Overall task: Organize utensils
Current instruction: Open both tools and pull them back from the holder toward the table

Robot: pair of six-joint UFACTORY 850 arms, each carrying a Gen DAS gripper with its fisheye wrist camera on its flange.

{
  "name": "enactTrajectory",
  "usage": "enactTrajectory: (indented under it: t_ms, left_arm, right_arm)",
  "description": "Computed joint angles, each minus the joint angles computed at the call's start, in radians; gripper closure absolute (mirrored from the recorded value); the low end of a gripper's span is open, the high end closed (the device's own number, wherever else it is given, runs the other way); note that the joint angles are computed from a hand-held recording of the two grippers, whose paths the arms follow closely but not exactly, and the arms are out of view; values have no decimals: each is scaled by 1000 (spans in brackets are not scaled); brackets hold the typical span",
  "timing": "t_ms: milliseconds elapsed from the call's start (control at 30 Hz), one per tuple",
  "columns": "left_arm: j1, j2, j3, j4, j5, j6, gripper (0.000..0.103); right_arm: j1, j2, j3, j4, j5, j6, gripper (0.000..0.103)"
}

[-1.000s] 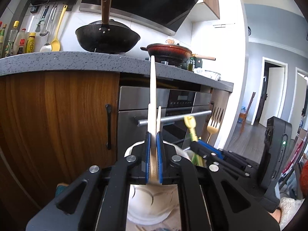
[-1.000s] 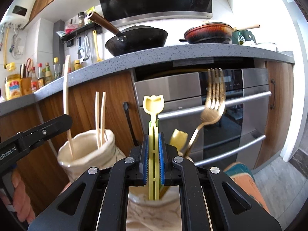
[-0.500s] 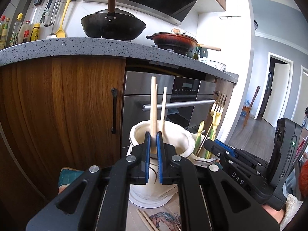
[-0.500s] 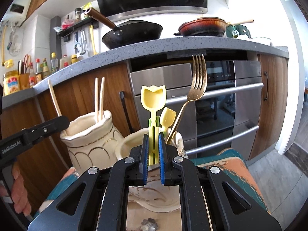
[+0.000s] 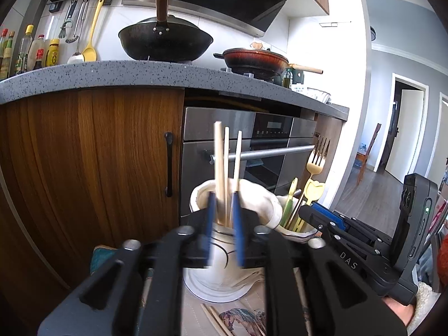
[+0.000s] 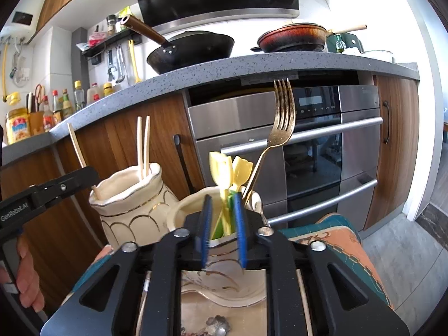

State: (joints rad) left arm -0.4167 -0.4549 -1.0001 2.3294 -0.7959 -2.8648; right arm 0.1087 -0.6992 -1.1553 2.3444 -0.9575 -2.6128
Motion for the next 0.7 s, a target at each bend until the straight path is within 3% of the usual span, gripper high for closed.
enactTrajectory:
  t_ms: [33, 167, 233, 300, 400, 500, 700]
  left_arm:
    - [-3, 5, 6, -2, -9, -3, 66]
    - [-12, 31, 28, -30, -34, 18, 62]
    - [-15, 45, 45, -41, -42, 17, 54]
    - [-17, 63, 69, -50, -52, 7, 48]
    - [-21, 85, 101, -74, -55, 10, 44]
    - [-29, 101, 132, -118, -51, 24, 27]
    - [-45, 112, 171, -184, -37, 54, 6]
  right_arm:
    - [-2, 3, 3, 2, -2, 0, 73]
    - [-12, 20, 28, 14, -10, -3, 56]
    - [-23, 29, 42, -2, -17, 10, 36]
    - [-40, 41, 61, -32, -37, 31, 27]
    - [-57, 69, 99, -51, -41, 24, 20]
    - [-73, 96, 135, -75, -34, 13, 11]
    - [-84, 143, 195, -74, 35, -49, 6]
